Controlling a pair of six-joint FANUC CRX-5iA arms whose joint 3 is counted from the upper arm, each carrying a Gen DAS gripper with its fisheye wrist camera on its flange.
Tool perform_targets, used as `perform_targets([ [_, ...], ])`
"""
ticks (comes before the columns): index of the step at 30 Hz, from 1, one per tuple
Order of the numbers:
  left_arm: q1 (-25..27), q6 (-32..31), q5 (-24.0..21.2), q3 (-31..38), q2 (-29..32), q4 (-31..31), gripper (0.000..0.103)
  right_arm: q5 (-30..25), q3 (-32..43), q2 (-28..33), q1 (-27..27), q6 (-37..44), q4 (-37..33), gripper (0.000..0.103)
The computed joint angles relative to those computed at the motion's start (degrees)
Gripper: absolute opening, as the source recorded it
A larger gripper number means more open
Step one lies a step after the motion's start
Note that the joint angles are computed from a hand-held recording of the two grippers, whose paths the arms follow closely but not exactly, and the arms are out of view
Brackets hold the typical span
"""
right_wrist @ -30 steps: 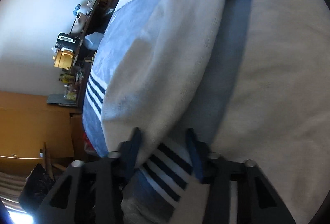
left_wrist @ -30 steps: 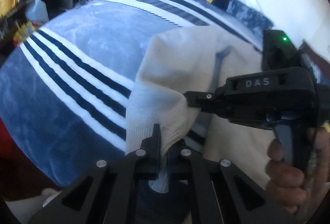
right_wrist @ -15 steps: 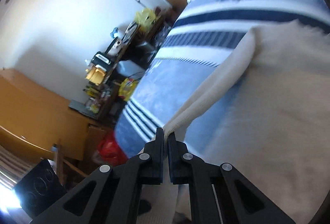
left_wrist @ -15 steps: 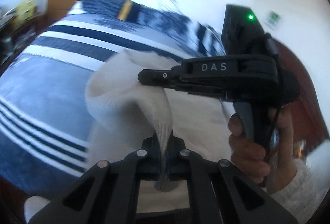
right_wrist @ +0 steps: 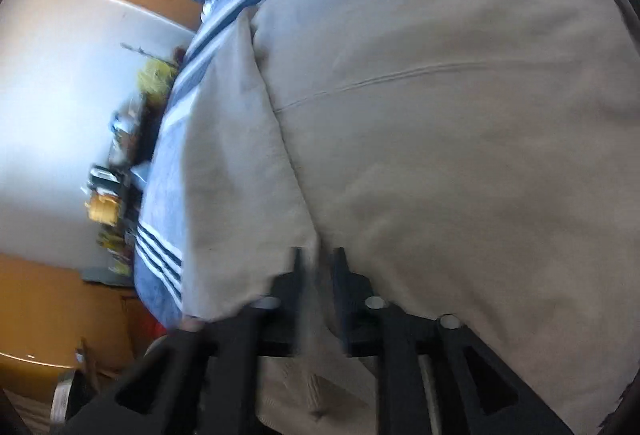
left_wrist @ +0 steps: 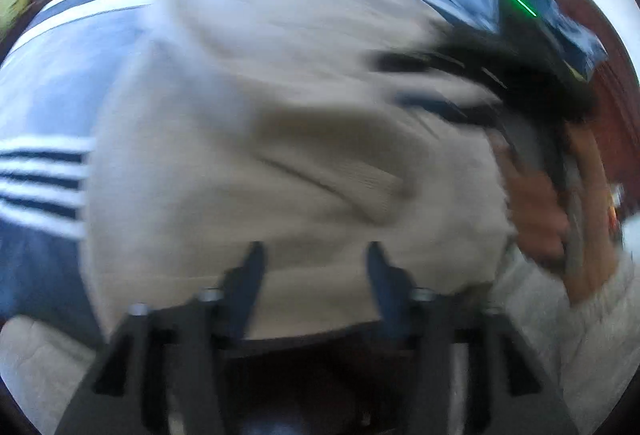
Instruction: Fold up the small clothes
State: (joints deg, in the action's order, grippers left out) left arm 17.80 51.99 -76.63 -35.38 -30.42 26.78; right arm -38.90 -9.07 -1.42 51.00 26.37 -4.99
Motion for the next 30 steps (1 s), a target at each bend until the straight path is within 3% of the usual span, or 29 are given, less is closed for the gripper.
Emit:
perform_targets([
  [2,2.0,1.3,1.1,0.4,1.3,-0.8,0.056,2.5,-5.6,-3.7,4.2,-8.7,10.2,0.086],
  [4,1.2,4.7,2.2,1.5,2.9,-2.4,0.056,2.0,-6.4,-4.6,6.0,-9.1,11.9,0.084],
  [5,0.8,6.1,3.3,1.7,4.2,-2.6,0.056,2.6,-6.9,-4.7,6.5,-9.7,12.3,0.079],
  [7,-1.0,8.2,3.8,2.6,5.5,-2.1,0.056,5.1,-6.2,-3.9,5.7,-2.9,5.2,0.064],
  [8,-2.2,9.3,4.6,2.7,5.9,-1.9,0.056,3.6,-4.5,-2.4,5.6,-0.3,3.3,0.051],
  [10,-4.3,11.8,5.5,3.4,6.9,-1.5,0.056,-4.2,-1.2,0.4,5.9,0.2,3.0,0.011],
  [11,-4.4,12.2,5.6,3.4,7.2,-0.4,0.056,-4.4,-0.7,-0.2,5.1,1.2,0.3,0.005],
  [14,-5.6,12.6,5.8,2.8,6.9,1.4,0.056,6.9,-6.4,-7.3,6.9,-2.7,0.6,0.005],
  [16,-6.5,12.5,5.1,2.9,6.3,-0.2,0.056,10.8,-9.6,-10.0,8.7,-8.7,3.3,0.005],
  [17,-7.4,13.3,5.3,3.1,6.5,-1.2,0.056,9.7,-9.8,-9.9,9.0,-9.2,2.7,0.005],
  [19,-8.5,14.2,5.1,2.9,6.5,-1.3,0.056,1.6,-8.9,-7.6,10.4,-13.0,6.7,0.006],
  [21,-9.9,15.1,4.7,3.0,5.9,-2.3,0.056,-6.8,-7.8,-5.0,12.5,-19.2,11.4,0.01],
  [23,-8.8,13.6,2.6,2.5,3.6,-2.5,0.056,-6.2,-8.9,-6.0,12.9,-21.9,11.9,0.012],
  [25,-8.7,13.1,1.4,2.2,1.3,-2.8,0.056,-3.3,-11.5,-8.3,14.2,-26.4,16.8,0.03],
  [26,-8.5,12.7,0.7,2.0,-0.2,-3.0,0.056,-5.1,-12.4,-9.8,16.1,-30.8,22.8,0.049],
  [27,-9.2,12.8,0.6,2.1,-1.4,-3.3,0.057,-8.4,-12.8,-10.7,18.1,-35.5,28.5,0.07],
  [29,-9.3,12.0,-0.6,2.3,-3.8,-3.9,0.06,-15.4,-13.9,-12.2,22.5,-43.3,39.2,0.089],
  [30,-10.8,12.6,-0.2,3.0,-4.5,-4.5,0.066,-19.7,-14.3,-12.7,25.1,-46.7,43.4,0.093],
])
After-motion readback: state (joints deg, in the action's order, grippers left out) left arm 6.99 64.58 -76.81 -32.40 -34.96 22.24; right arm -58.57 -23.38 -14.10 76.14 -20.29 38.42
